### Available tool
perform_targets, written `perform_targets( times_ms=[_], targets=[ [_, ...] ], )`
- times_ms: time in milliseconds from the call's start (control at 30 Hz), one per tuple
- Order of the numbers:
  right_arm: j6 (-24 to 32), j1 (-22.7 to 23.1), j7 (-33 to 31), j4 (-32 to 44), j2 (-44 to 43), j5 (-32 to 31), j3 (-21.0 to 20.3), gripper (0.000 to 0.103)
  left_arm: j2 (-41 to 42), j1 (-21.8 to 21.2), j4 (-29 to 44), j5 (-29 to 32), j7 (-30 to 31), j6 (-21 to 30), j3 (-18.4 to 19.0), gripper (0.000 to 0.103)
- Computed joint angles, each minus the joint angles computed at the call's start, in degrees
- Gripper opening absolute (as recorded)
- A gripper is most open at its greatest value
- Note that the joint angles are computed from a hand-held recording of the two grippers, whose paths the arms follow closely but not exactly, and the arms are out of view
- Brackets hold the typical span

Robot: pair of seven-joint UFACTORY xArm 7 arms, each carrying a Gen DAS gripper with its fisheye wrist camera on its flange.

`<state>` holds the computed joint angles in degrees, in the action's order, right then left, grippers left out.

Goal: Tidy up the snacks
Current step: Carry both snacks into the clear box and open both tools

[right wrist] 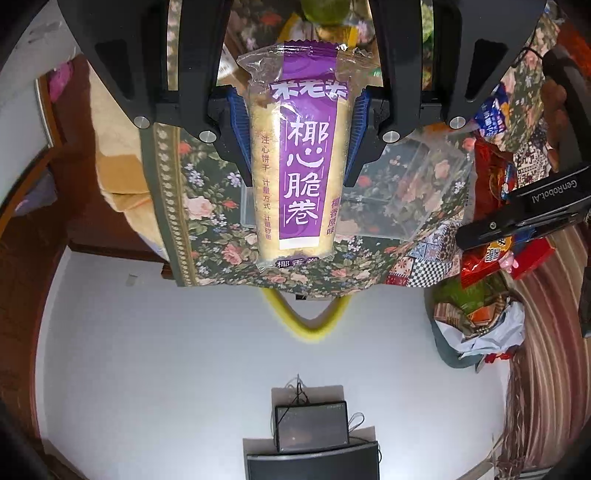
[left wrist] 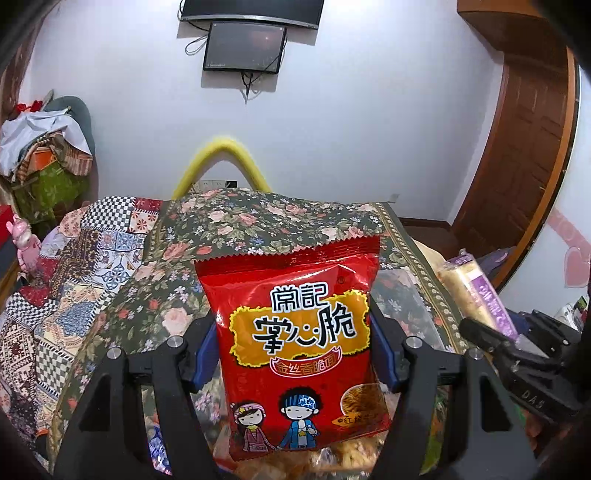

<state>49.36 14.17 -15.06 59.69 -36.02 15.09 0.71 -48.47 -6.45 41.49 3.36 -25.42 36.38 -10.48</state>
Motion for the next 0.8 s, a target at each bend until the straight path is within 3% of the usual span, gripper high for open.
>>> perform_targets(
  times_ms=[333, 600, 800],
  targets=[
    [1.72, 0.1, -1.5, 3.29, 7.83, -0.44, 0.59, 0.042, 8.46, 1.89, 1.4, 2.72, -0.49, -3.23, -0.78, 0.068],
    [5.58, -0.75, -2.27, 5.66, 11.89, -0.85, 1.46, 0.042, 16.0, -0.71, 3.7, 0.97, 1.91, -0.24, 1.86, 0.068],
    [6.05, -1.33, -2.08, 5.18, 12.39, -2.15, 2.32, 0.042, 17.45, -0.69, 3.7, 1.98, 1.84, 0.55, 1.37, 0.068]
  ],
)
